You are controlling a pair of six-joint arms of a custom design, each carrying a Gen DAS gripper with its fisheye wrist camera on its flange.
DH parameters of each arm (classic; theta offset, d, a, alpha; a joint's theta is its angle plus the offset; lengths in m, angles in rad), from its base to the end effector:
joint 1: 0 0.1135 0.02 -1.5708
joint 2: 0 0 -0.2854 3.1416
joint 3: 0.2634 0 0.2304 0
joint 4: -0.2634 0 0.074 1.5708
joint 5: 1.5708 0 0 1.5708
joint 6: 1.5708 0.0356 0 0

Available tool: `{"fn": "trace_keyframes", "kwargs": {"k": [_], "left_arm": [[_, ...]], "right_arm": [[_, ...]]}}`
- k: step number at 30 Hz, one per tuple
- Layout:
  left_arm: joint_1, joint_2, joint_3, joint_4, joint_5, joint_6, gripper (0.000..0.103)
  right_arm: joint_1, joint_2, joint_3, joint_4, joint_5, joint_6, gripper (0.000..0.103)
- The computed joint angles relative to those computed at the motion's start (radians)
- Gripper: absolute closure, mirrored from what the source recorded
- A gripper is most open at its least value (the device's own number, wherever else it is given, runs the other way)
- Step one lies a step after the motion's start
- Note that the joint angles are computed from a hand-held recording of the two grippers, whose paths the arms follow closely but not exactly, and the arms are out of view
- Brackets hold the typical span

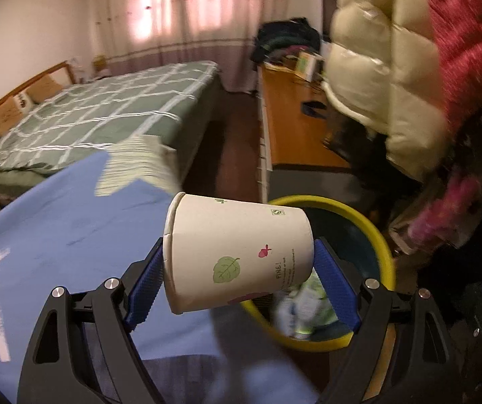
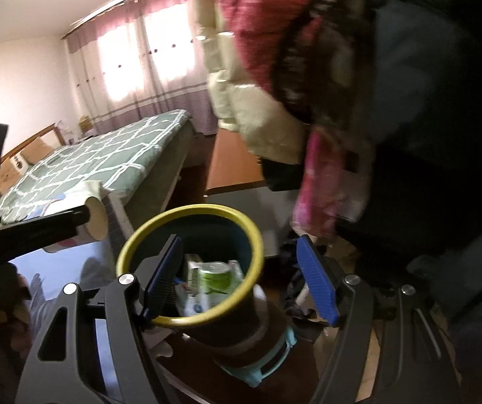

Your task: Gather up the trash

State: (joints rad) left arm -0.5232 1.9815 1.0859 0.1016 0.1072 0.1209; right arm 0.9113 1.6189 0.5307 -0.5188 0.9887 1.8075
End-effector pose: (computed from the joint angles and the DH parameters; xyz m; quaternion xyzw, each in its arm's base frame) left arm 0.3416 -0.2014 0.1610 0.3118 0.8702 -0.1241 0.3606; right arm 0.1379 0.1293 0.1359 0.3736 0.7970 -0.1151 0.4605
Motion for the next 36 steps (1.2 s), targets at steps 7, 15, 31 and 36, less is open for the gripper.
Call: {"fn": "trace_keyframes", "kwargs": {"k": [7, 15, 31, 36], "left_arm": [[-0.102, 0.123, 0.129, -0.094, -0.042, -0.043, 0.019], [-0.096, 0.159, 0.139, -0.09, -0.056, -0.055, 0.008], [0.511, -0.559, -0.486, 0.116, 0.277, 0.137, 0.005], [0.953, -0.666, -0.508, -0.013, 0.5, 0.262, 0.005]], "right_arm": [[0.048, -0.043, -0.08, -0.064, -0.004, 0.16, 0.036], [0.069, -0.061, -0.099, -0.058, -0.01, 0.184, 0.035], [0.174, 0.011, 0.149, 0.02, 0.013, -0.2, 0.028], [0.246, 0.048, 0.271, -0.053, 0.037, -0.255, 0.024]]}}
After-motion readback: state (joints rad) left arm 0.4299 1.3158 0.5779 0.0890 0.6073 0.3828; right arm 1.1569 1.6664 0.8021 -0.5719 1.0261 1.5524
